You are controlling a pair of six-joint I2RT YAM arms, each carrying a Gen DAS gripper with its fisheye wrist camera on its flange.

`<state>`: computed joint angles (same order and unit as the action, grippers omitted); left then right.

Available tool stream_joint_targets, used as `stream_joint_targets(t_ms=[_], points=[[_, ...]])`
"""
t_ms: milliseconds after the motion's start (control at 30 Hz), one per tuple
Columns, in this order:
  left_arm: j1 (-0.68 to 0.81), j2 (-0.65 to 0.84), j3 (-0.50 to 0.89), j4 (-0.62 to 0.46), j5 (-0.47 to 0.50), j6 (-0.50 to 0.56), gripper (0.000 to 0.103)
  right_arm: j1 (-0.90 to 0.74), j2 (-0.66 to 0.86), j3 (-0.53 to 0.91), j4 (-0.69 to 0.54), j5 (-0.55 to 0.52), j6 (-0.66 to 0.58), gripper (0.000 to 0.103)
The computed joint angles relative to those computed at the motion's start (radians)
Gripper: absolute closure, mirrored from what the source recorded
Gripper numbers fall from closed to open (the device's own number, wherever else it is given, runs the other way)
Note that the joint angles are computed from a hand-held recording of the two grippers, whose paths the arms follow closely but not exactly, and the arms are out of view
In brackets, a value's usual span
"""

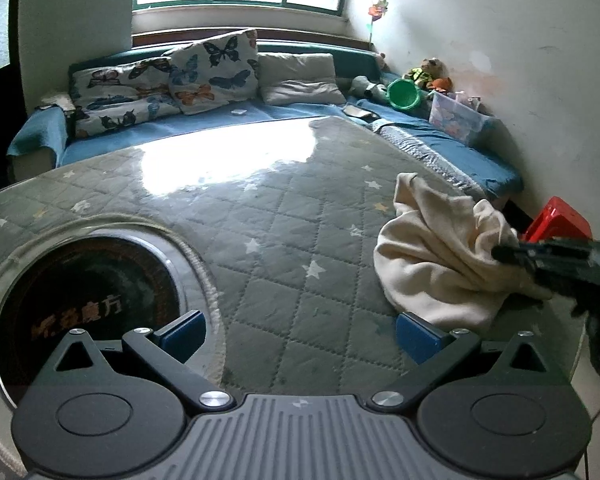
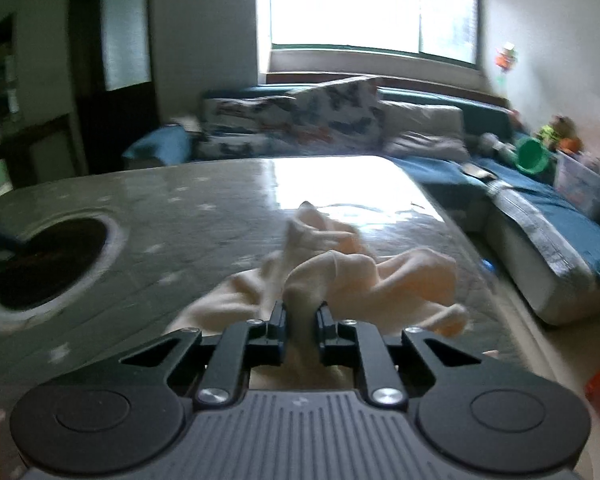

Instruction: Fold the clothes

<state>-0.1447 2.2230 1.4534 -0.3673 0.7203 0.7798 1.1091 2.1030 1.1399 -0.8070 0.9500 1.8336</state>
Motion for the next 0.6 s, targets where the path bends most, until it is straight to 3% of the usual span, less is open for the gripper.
stream_joint_targets(t_ms=[333,467,600], points=[[-0.048,-0.022,0.013,-0.091,0.062,0.043,0.0,0.126,0.087,0.177,0.221,-0.082,-0.391,0.091],[-0.094,0.005,0.044,-0.102,0.035,0.027,0.0,0.152,0.112,0.238,0.214,-0.111,-0.425,0.09],[-0.141,0.039,0.075,-0.077,-0.015,0.003,0.0,0.175,0.014,0.139,0.257,-0.124,-0.383,0.085]])
